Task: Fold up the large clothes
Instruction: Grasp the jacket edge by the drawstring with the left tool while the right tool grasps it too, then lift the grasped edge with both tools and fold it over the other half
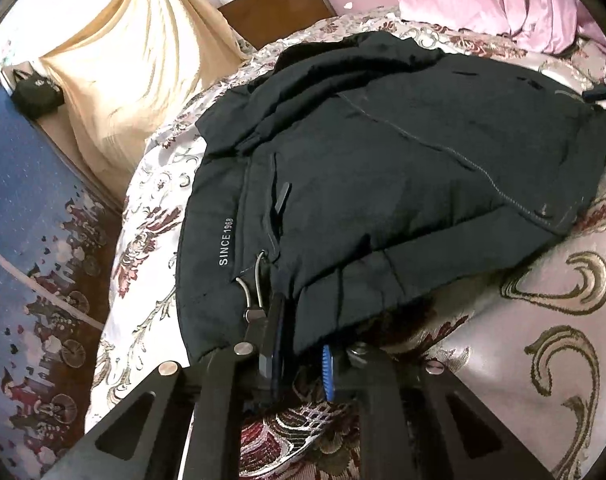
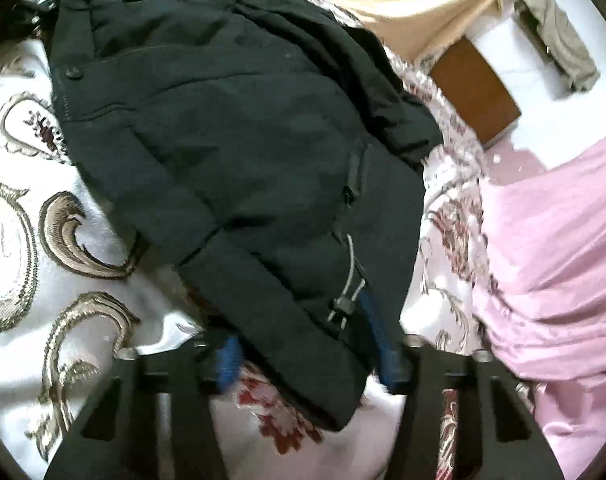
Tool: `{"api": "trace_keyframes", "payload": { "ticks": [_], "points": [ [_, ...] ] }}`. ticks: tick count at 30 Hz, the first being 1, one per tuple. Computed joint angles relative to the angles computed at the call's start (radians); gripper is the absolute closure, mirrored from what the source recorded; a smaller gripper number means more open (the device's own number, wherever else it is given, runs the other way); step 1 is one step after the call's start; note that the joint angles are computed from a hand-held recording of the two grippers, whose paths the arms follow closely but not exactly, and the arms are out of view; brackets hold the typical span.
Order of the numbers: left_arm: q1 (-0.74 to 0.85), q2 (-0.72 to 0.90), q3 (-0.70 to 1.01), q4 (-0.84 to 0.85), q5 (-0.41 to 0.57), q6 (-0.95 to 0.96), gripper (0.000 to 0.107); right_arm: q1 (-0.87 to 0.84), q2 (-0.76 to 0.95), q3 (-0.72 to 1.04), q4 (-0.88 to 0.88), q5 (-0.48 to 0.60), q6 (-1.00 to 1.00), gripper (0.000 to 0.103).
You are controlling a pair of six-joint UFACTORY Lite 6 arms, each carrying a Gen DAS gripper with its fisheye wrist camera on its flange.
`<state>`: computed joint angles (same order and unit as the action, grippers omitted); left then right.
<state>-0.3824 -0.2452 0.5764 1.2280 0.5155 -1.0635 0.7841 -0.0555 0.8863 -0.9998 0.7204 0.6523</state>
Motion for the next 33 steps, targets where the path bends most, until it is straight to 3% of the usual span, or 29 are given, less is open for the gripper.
{"api": "trace_keyframes", "payload": {
  "ticks": [1, 4, 9, 13, 19, 25, 30, 33],
  "points": [
    [-0.011, -0.001, -0.003, 0.008, 0.013, -0.011, 0.091, 0.007, 0.005, 0.000, -0.032, 0.002, 0.021, 0.076],
    [-0.048, 0.014, -0.012, 0.040, 0.060, -0.049, 0.091, 0.077, -0.021, -0.044, -0.142, 0.039, 0.118, 0.086],
    [-0.106, 0.042, -0.013, 0.061, 0.128, -0.071, 0.095, 0.068, -0.007, -0.044, -0.180, 0.028, 0.164, 0.091],
    [-0.101, -0.079, -0.052, 0.043, 0.112, -0.046, 0.098, 0.090, -0.030, -0.062, -0.218, 0.050, 0.207, 0.095],
    [-0.187, -0.247, -0.098, -0.029, 0.202, -0.007, 0.100, 0.056, -0.178, -0.097, -0.136, 0.006, 0.204, 0.097],
    [-0.398, -0.490, -0.163, -0.200, 0.406, 0.053, 0.100, 0.111, -0.424, -0.228, -0.057, 0.050, 0.254, 0.097],
    [-0.735, -0.664, -0.139, -0.280, 0.734, -0.013, 0.100, 0.245, -0.674, -0.308, 0.015, 0.204, 0.286, 0.098],
    [-0.757, -0.679, -0.101, -0.284, 0.757, -0.008, 0.100, 0.274, -0.775, -0.332, 0.042, 0.247, 0.298, 0.098]
  ]
}}
